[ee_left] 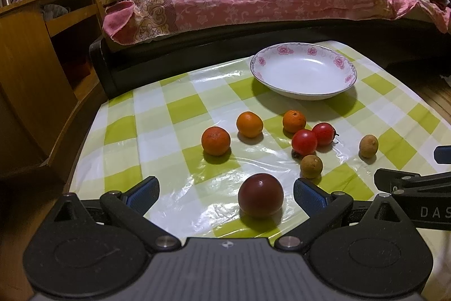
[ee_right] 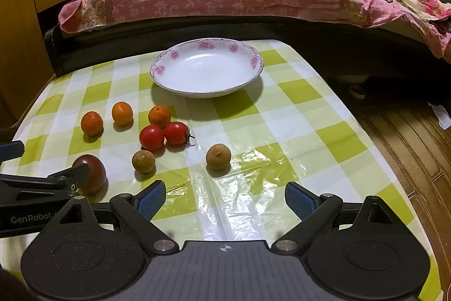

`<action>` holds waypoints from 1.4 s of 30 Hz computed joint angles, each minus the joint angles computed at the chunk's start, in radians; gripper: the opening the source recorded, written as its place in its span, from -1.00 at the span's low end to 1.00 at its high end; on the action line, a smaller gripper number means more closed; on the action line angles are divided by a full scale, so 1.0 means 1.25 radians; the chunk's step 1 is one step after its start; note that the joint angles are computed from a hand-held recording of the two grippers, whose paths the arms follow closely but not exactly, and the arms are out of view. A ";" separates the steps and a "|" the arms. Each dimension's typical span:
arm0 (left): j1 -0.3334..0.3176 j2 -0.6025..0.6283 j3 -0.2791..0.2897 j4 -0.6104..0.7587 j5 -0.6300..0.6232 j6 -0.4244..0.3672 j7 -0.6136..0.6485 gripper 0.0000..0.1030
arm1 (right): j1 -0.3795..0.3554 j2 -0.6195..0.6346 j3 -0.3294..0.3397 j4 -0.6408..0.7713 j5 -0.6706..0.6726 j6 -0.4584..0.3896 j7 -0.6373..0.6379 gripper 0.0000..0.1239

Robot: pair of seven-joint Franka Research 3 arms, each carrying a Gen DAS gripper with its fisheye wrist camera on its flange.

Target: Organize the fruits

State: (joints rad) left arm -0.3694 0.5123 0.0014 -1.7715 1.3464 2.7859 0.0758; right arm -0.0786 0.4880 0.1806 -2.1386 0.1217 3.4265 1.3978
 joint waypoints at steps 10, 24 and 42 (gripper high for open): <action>0.000 0.001 0.000 -0.002 -0.002 0.000 0.004 1.00 | -0.005 0.003 0.006 0.003 -0.004 -0.007 0.001 0.43; -0.002 0.008 0.003 0.007 -0.015 -0.002 0.022 1.00 | -0.012 0.010 0.017 0.014 0.003 -0.026 -0.011 0.42; -0.006 0.052 0.031 0.050 0.007 0.040 0.041 0.89 | -0.106 0.067 0.119 0.091 -0.026 -0.081 -0.082 0.26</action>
